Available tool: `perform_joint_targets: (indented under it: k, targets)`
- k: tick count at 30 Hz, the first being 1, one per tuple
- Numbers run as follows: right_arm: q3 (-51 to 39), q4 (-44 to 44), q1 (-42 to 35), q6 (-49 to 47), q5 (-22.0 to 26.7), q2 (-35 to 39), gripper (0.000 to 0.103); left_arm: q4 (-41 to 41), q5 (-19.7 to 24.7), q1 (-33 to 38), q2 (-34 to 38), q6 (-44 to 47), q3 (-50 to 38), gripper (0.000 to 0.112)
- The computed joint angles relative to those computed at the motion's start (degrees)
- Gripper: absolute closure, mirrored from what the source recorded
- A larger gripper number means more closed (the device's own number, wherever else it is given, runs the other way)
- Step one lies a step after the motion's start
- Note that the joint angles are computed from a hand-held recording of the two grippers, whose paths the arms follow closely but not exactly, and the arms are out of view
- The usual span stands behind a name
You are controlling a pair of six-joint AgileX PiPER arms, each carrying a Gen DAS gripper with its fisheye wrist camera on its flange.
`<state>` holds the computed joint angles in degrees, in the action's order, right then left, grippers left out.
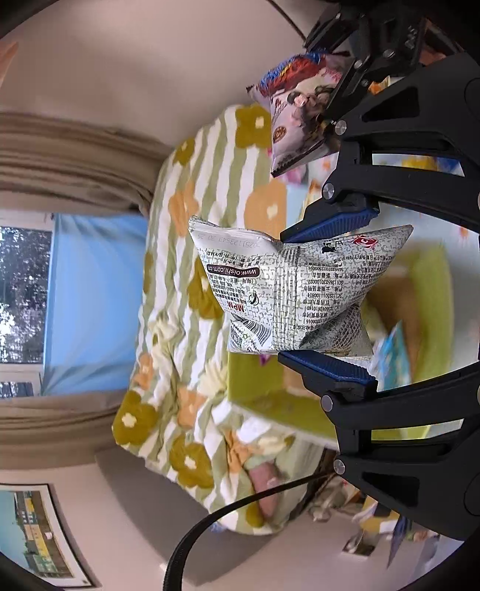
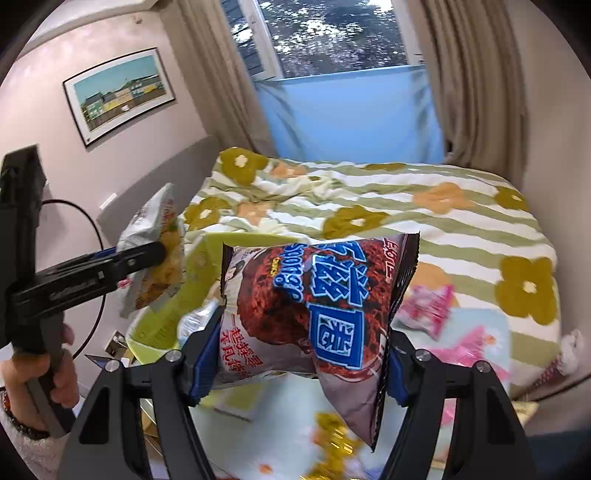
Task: Organize snacks
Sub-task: 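Lift both held bags toward the box, then open both grippers to drop the newsprint and brown bags into the box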
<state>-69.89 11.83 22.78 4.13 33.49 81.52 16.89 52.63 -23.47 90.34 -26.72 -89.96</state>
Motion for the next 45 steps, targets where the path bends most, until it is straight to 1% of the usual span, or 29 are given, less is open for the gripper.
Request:
perform_joint_targets:
  k: [2,6,8,9,10,11,12,13,16,21,26,30,35,36,37,38,39,41,42,45]
  targets:
    - [-4.40,-2.77,3.55,4.26,-0.62,4.88,0.035,-3.49,-0.54,4.65,1.97,6.20,-1.02,0.059]
    - [-11.65,-6.85,8.02,11.18,-0.66,13.30,0.035,-9.35,-0.80,11.23,7.71,16.46,-4.08,0.058]
    - [-14.46,-9.04,9.52,14.45,0.08,16.52,0.035,-12.08,-1.06,13.77,10.46,21.24,-5.47,0.054]
    - [-16.28,-9.88,10.14,16.01,0.67,18.48,0.035,-12.25,-1.35,14.39,11.33,22.68,-5.74,0.041]
    - [-17.39,-10.62,10.71,17.70,0.99,20.09,0.035,-10.75,-1.70,14.33,11.86,22.52,-5.73,0.017]
    - [-18.11,-11.26,11.11,19.08,1.28,21.18,0.035,-8.10,-2.69,14.19,12.14,21.86,-5.07,0.010]
    - [-19.22,-12.33,11.66,21.19,1.82,22.71,0.035,-7.74,-3.88,14.34,11.87,22.40,-4.20,0.010]
    - [-19.89,-12.57,11.67,21.86,2.22,23.47,0.035,-9.68,-4.68,15.11,12.14,25.23,-3.84,0.010]
    - [-21.05,-14.99,12.55,25.67,3.37,25.33,0.035,-12.61,-3.79,16.91,13.79,29.63,-4.74,0.010]
    - [-22.26,-17.88,14.11,28.80,5.83,26.29,0.035,-16.44,-3.40,18.82,12.10,32.89,-2.22,0.010]
    - [-22.69,-17.97,14.76,28.22,7.16,25.12,0.035,-15.23,-2.80,20.02,6.76,30.66,2.48,0.010]
    - [-24.24,-15.17,15.15,24.20,8.34,24.95,0.033,-14.49,-2.20,22.07,2.38,29.39,6.41,0.010]
    - [-26.54,-12.61,16.71,20.77,9.13,26.98,0.032,-12.19,-2.76,23.95,0.36,27.89,8.42,0.010]
    - [-26.09,-11.23,16.91,19.89,8.32,27.29,0.031,-11.97,-2.84,24.08,0.17,27.60,8.68,0.010]
    - [-24.98,-10.42,17.11,19.74,6.97,27.15,0.025,-11.72,-2.93,24.04,-0.02,27.25,9.00,0.010]
    - [-24.04,-10.08,17.28,19.86,5.90,26.94,0.014,-11.62,-3.24,24.18,-0.33,27.08,9.63,0.010]
    - [-22.14,-10.11,17.69,20.53,3.92,26.48,0.000,-11.58,-3.59,24.28,-0.68,26.87,10.35,0.010]
    - [-18.67,-11.56,18.25,22.16,0.71,25.22,0.000,-11.91,-4.22,24.59,-1.40,26.84,12.07,0.010]
    - [-17.37,-12.88,18.56,23.23,-0.07,24.71,0.000,-12.00,-4.47,24.67,-1.81,26.72,13.10,0.010]
    - [-15.93,-16.50,19.30,25.80,0.54,23.94,0.000,-12.71,-4.66,24.86,-2.39,26.80,15.30,0.010]
